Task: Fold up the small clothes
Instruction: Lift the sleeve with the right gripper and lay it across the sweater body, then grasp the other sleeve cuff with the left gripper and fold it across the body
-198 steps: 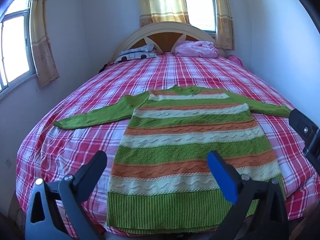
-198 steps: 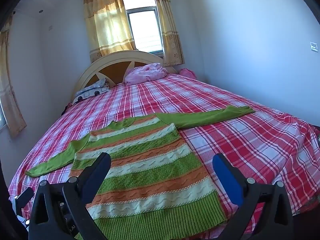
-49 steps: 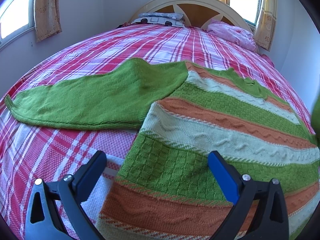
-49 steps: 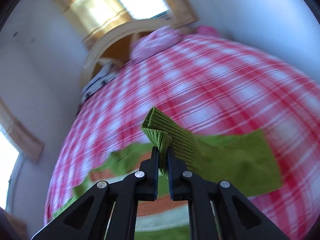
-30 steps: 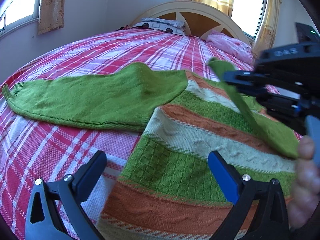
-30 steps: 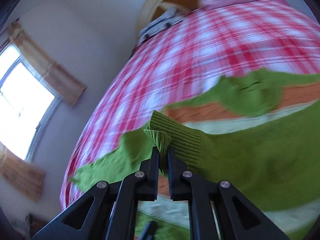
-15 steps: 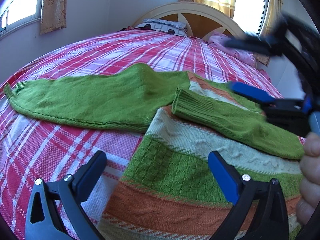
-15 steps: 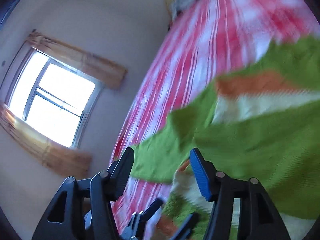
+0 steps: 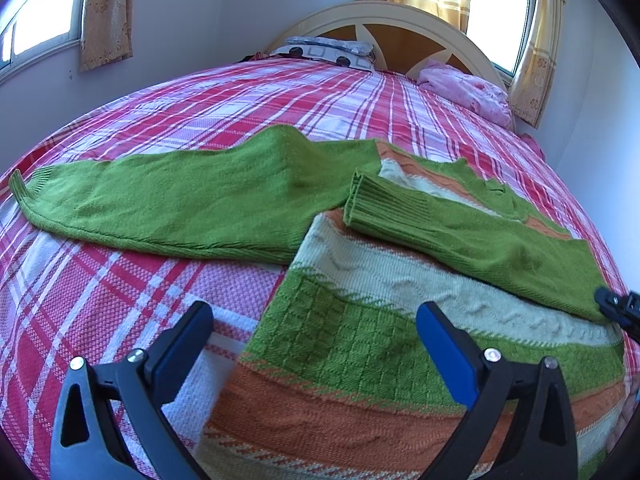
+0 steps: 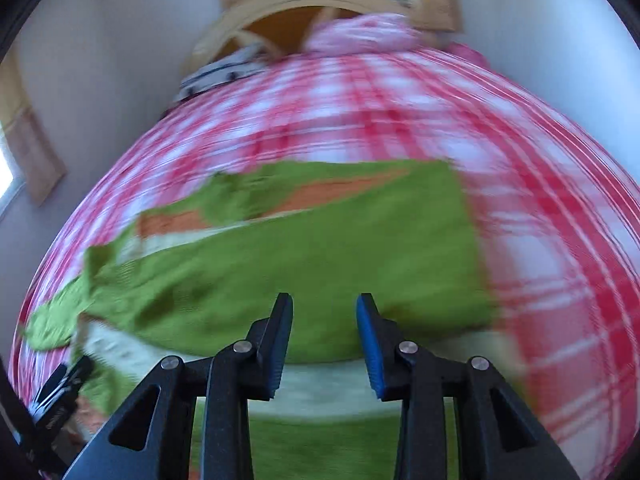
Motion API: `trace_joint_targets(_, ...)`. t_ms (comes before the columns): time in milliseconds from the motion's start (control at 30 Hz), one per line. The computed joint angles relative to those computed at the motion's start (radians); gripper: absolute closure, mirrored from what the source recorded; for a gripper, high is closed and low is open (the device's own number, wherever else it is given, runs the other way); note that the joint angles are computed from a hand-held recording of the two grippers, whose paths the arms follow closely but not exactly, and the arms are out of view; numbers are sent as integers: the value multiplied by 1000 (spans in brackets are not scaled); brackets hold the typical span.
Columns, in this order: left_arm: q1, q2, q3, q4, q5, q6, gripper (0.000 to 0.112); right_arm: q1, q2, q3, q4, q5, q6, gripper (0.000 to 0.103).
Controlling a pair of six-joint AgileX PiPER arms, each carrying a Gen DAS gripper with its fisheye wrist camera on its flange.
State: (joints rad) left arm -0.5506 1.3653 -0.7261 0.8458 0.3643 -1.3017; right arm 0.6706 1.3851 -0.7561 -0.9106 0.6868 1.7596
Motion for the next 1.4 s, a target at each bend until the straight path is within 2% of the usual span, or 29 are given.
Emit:
trace_joint_targets(33, -4, 3, 0, 9, 6, -8, 9, -29, -18, 35, 20, -25, -25, 69)
trace_joint_targets(100, -13, 9, -5, 13, 23, -10, 9, -31, -42, 95, -60, -68, 21, 69)
trace_joint_targets(167, -15, 19, -15, -1, 38, 11, 9, -11, -27, 107, -113, -53, 81, 69)
trace_joint_targets(300, -21, 26, -28, -31, 64, 51, 9, 33, 10, 78, -120, 17, 92, 68)
trace_joint_targets(333, -17, 23, -29, -54, 63, 77, 9, 43, 16, 71, -121, 28, 98, 68)
trace_joint_targets(433, 35, 0, -41, -255, 58, 304, 9, 32, -7, 99, -156, -3, 148, 68)
trace_joint_targets(467, 63, -15, -50, -321, 86, 384, 9, 33, -11, 109, -174, -13, 176, 68)
trace_joint_targets(533, 122, -60, -48, -357, 120, 438, 9, 22, -30, 132, -202, -42, 214, 68)
trace_joint_targets(633, 331, -151, -25, -482, 83, 619, 9, 13, -44, 154, -233, -72, 257, 68)
trace_joint_targets(733, 540, -168, -38, -499, 32, 681, 9, 15, -41, 154, -237, -73, 263, 68)
trace_joint_targets(833, 726, -90, -102, -502, -9, 728, 9, 20, -33, 143, -223, -61, 246, 68)
trace_joint_targets(933, 816, 18, -192, -566, 5, 794, 12, 21, -29, 141, -222, -58, 243, 68)
trace_joint_targets(967, 830, 65, -234, -582, 25, 799, 15, 21, -29, 140, -222, -58, 243, 68)
trace_joint_targets(1033, 870, 161, -322, -693, 68, 894, 29, 20, -28, 140, -222, -59, 242, 68)
trace_joint_targets(1167, 897, 294, -433, -770, 133, 905, 42, 25, -24, 138, -219, -52, 239, 68)
trace_joint_targets(1300, 874, 323, -437, -684, 132, 813, 48, 24, -22, 134, -212, -51, 228, 67)
trace_joint_targets(1400, 846, 317, -413, -550, 103, 708, 49, 20, -19, 131, -209, -52, 221, 67)
